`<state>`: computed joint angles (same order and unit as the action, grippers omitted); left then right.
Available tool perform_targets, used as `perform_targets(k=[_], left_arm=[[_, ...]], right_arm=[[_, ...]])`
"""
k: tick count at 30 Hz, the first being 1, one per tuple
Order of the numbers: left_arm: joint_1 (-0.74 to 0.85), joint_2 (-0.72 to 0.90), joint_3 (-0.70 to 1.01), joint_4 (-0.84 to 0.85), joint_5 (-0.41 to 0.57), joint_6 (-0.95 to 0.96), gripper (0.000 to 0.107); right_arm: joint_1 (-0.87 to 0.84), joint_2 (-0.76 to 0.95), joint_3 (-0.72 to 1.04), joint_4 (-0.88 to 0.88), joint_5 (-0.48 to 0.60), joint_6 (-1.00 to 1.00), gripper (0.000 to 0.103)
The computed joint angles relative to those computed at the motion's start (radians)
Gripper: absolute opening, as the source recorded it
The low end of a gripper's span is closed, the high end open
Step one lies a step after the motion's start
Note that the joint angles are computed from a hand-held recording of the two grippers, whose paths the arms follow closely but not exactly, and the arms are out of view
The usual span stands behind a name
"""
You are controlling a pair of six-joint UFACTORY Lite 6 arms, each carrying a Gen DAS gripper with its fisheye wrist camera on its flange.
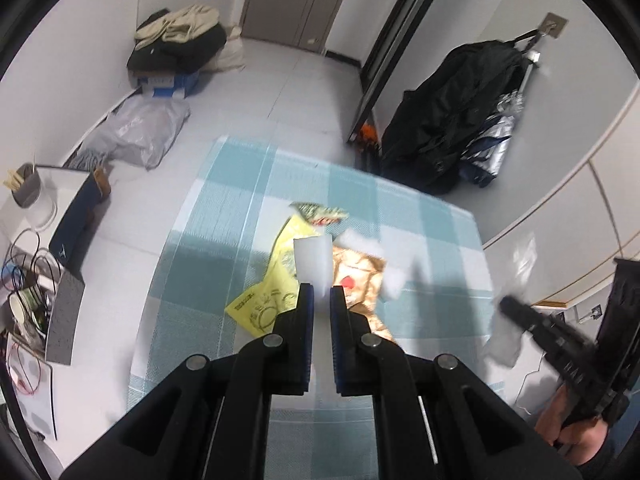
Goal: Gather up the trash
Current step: 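Carry the white bag and foam strip with both tools over the bin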
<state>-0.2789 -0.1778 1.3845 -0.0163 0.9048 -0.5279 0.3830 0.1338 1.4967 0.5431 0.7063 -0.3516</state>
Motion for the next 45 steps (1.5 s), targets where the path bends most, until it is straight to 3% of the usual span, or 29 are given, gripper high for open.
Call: perform_targets(k=[15, 29, 38, 45], left_arm=[[-0.04, -0.154, -0.024, 0.006, -0.002, -0.014, 0.004], [-0.151, -0.154, 0.085, 0.084, 0.009, -0.086, 0.004], [-0.353, 0.0, 0.332, 0.214, 0.059, -0.199, 0.004], [-0.488, 0.239, 0.639, 0.251, 0.106, -0.222, 0.004]], right_arm=[[0.138, -0.239, -0.146, -0.128, -0.054, 0.224, 0.006], [0.129, -0.324, -0.001, -0.233, 0.047, 0.324, 0.006], [-0.127, -0.393, 0.098, -0.067, 0.198, 0.147, 0.006], [-0.532, -0.433, 0.123, 0.205, 0.38, -0.112, 0.006]])
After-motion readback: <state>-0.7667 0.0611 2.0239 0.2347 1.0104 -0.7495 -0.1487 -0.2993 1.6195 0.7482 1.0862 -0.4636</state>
